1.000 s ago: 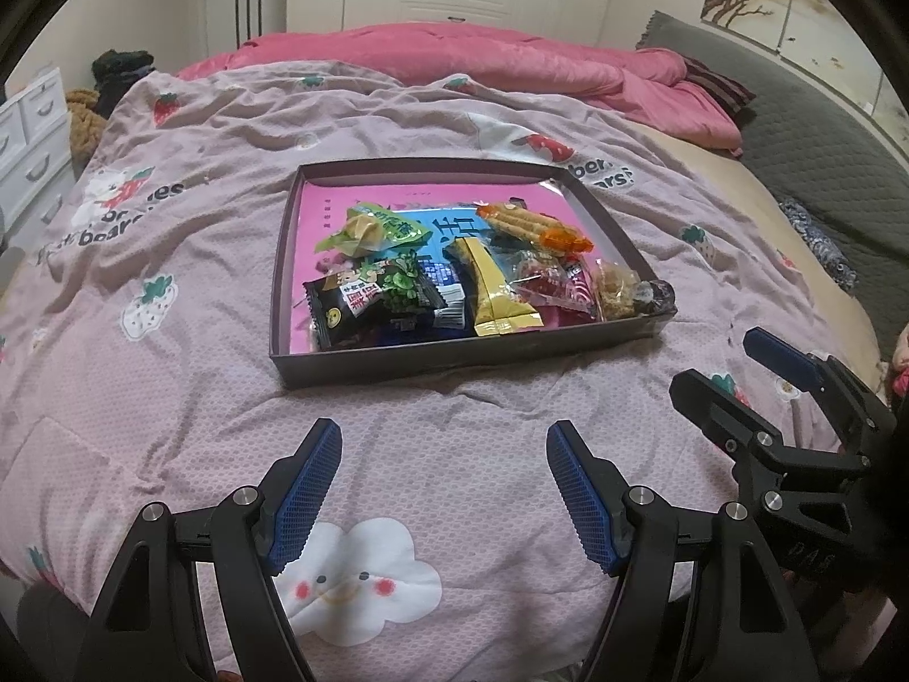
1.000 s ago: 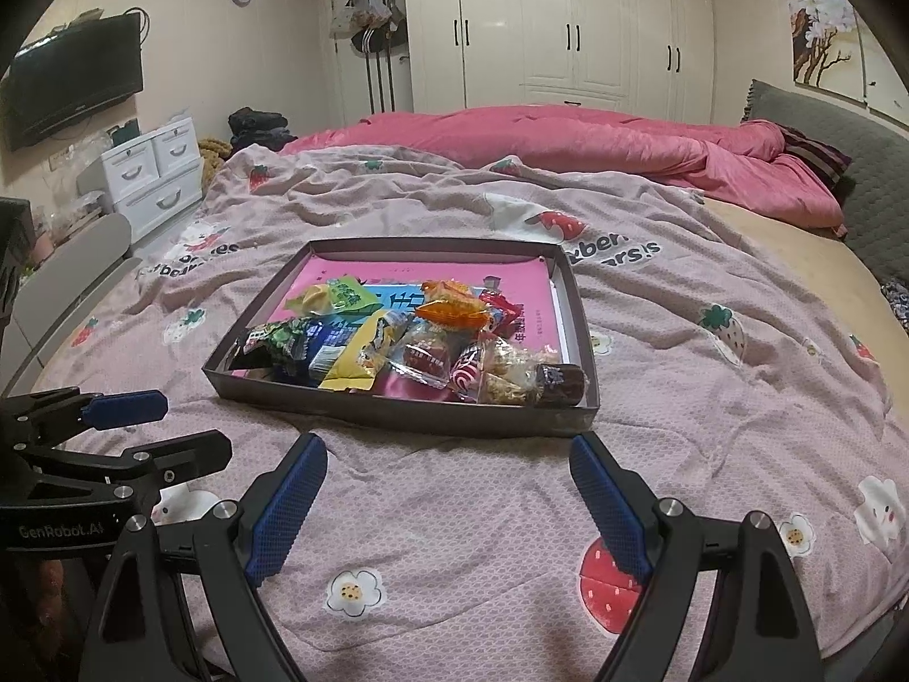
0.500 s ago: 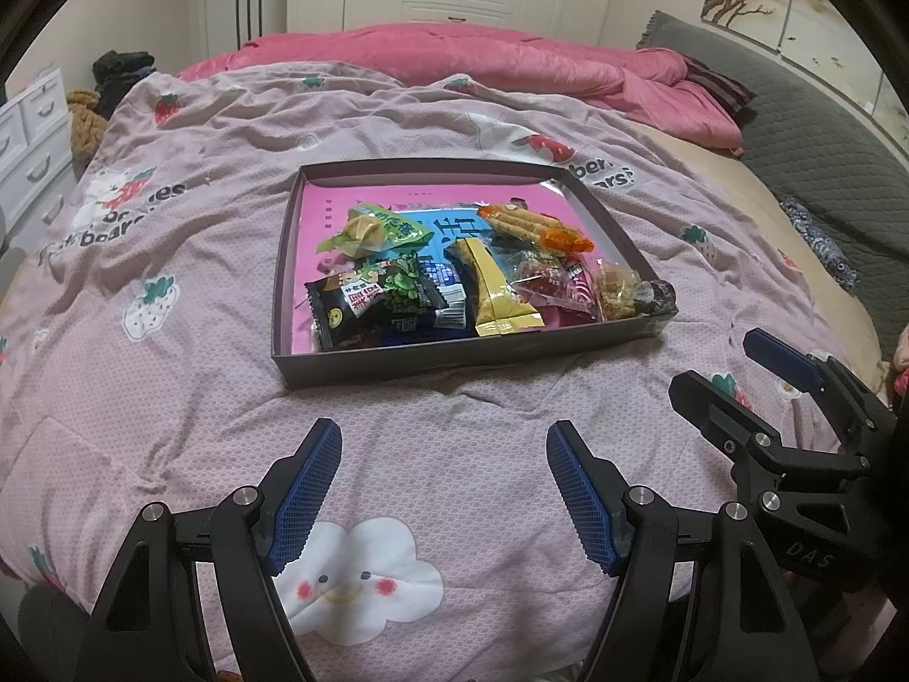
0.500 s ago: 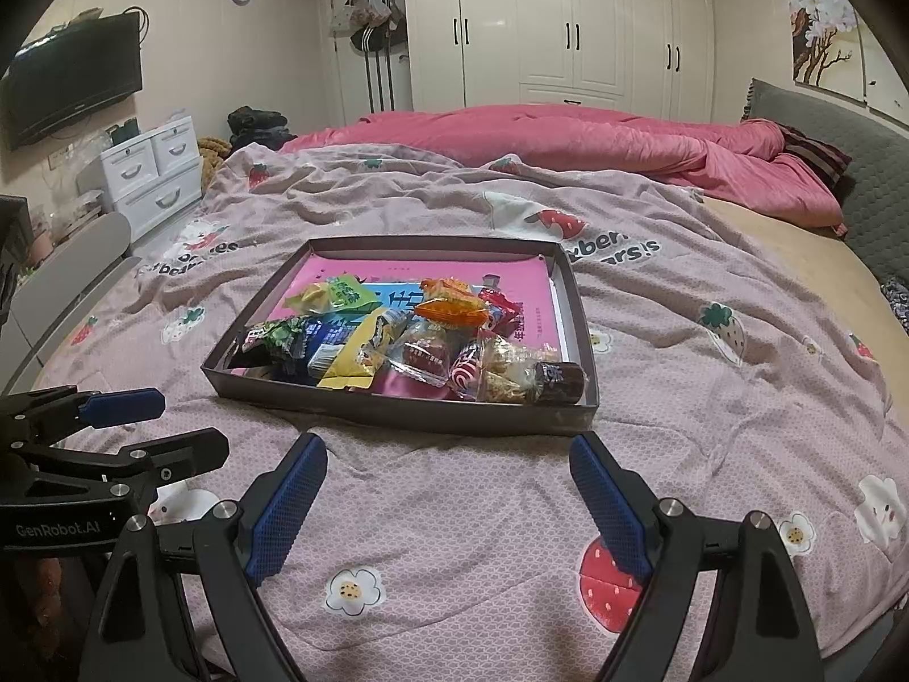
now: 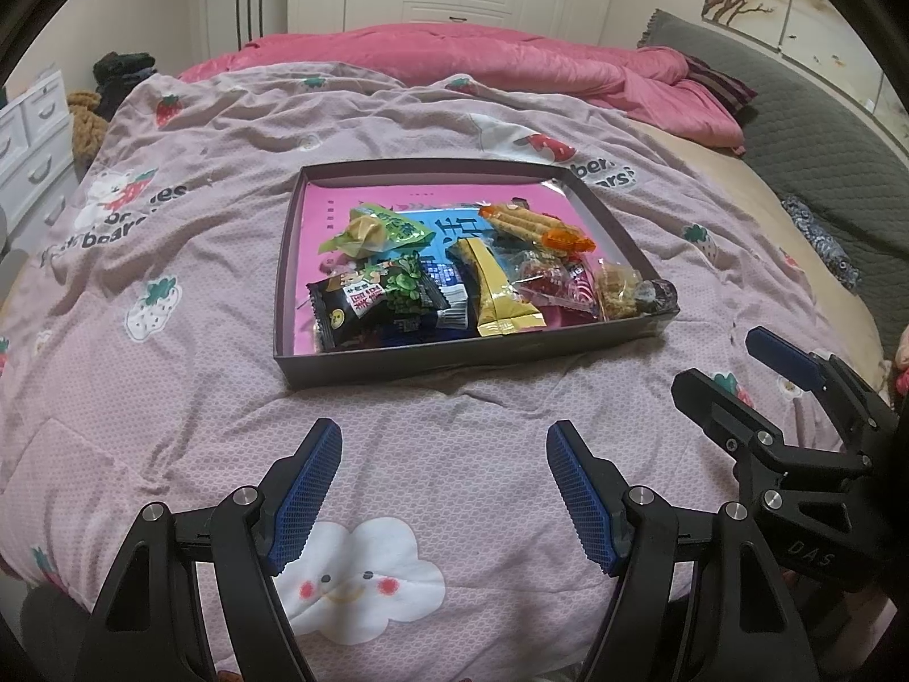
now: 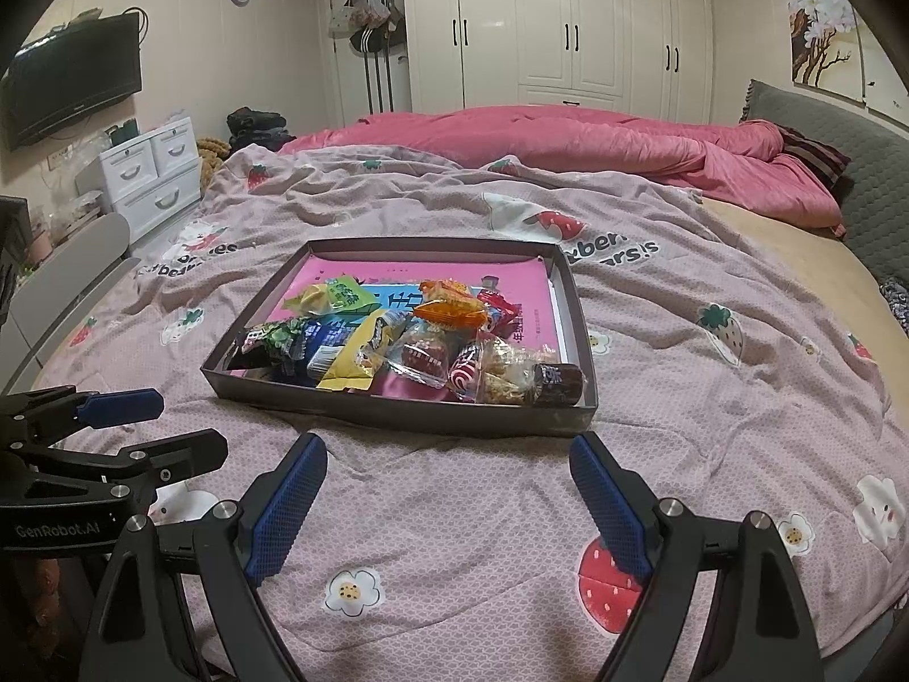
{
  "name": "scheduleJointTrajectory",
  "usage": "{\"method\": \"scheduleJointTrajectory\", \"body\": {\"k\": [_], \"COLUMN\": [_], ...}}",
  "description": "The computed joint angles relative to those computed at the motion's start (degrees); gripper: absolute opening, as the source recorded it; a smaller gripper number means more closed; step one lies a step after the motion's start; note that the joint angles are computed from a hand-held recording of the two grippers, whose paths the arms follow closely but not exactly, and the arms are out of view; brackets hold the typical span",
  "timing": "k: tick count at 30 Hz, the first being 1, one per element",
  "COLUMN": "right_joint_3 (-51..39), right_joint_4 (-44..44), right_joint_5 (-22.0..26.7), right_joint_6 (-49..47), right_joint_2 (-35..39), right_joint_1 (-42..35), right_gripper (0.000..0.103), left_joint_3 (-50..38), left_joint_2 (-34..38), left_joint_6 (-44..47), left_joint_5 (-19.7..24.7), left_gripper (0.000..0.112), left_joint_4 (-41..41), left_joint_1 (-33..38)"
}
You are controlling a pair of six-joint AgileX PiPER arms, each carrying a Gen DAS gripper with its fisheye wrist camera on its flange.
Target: Organize snacks
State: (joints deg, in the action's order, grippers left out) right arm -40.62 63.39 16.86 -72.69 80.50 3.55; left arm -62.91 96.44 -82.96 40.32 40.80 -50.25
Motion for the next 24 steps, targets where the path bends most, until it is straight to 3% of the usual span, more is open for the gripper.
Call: {"method": "scheduleJointTrajectory", "body": {"k": [24], "right_joint_3": [-0.23], "right_joint_4": [-0.83], "right_joint_5": [0.02], "right_joint_6": [0.84], "right_joint_2": [0.02], "right_joint_1": [-0.13], "right_gripper": [0.087], "left_joint_3": [-0.90], "left_joint_2": [0.31], "left_joint_6": [-0.12], "left_joint_5": [2.04], "left_gripper": [0.076], "left_joint_4": [-0.12], "left_joint_1": [0.13]}}
